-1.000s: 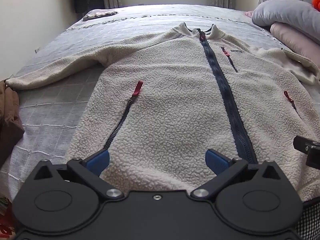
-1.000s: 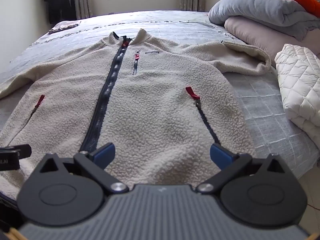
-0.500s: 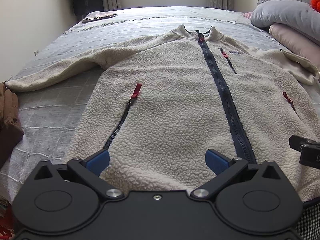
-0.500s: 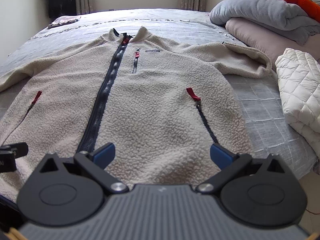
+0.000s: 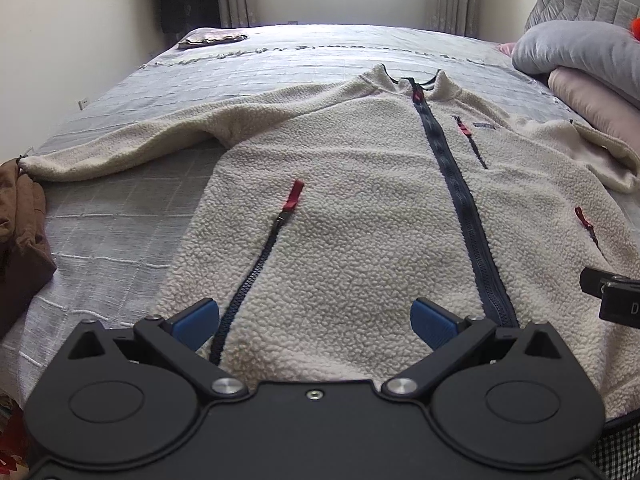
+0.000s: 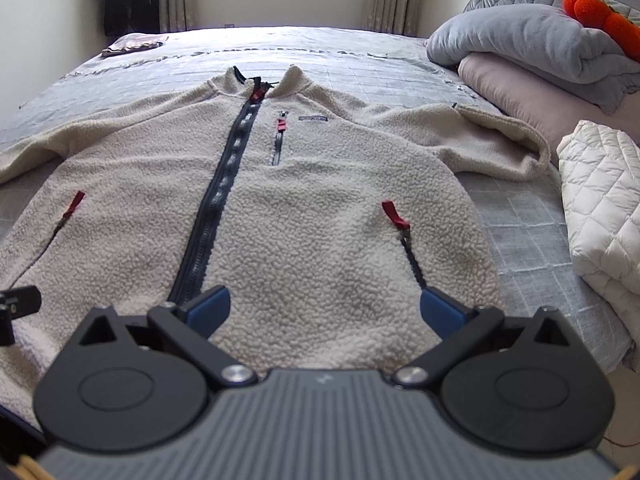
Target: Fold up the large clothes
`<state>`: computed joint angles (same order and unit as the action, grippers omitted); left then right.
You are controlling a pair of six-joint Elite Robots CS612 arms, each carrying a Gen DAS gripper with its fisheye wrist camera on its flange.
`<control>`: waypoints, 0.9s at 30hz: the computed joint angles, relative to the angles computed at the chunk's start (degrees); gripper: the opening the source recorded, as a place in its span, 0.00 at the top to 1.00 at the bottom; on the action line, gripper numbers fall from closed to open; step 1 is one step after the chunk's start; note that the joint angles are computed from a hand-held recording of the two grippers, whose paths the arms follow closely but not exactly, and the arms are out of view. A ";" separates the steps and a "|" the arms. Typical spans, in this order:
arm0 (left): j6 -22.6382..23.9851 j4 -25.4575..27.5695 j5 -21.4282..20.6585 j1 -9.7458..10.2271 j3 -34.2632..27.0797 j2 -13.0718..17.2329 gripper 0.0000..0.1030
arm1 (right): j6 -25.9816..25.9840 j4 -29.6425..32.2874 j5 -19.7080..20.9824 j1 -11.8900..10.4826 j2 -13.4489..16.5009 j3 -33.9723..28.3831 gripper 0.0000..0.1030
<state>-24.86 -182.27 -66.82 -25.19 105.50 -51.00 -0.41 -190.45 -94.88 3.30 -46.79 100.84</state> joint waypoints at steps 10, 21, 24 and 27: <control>-0.81 0.12 -0.64 0.48 0.12 -0.06 0.00 | -2.03 -1.40 -0.58 0.31 0.03 -0.32 0.00; -0.03 0.35 -4.39 1.02 -1.43 0.70 0.00 | -3.06 -1.20 -1.84 -0.46 0.43 -1.53 0.00; 1.48 1.14 -4.16 0.80 -2.35 1.05 0.00 | -4.00 -1.01 -2.17 -0.73 0.61 -2.18 0.00; 1.48 2.03 -4.52 0.85 -3.48 1.45 0.00 | -5.01 -0.38 -1.83 -1.20 0.81 -2.91 0.00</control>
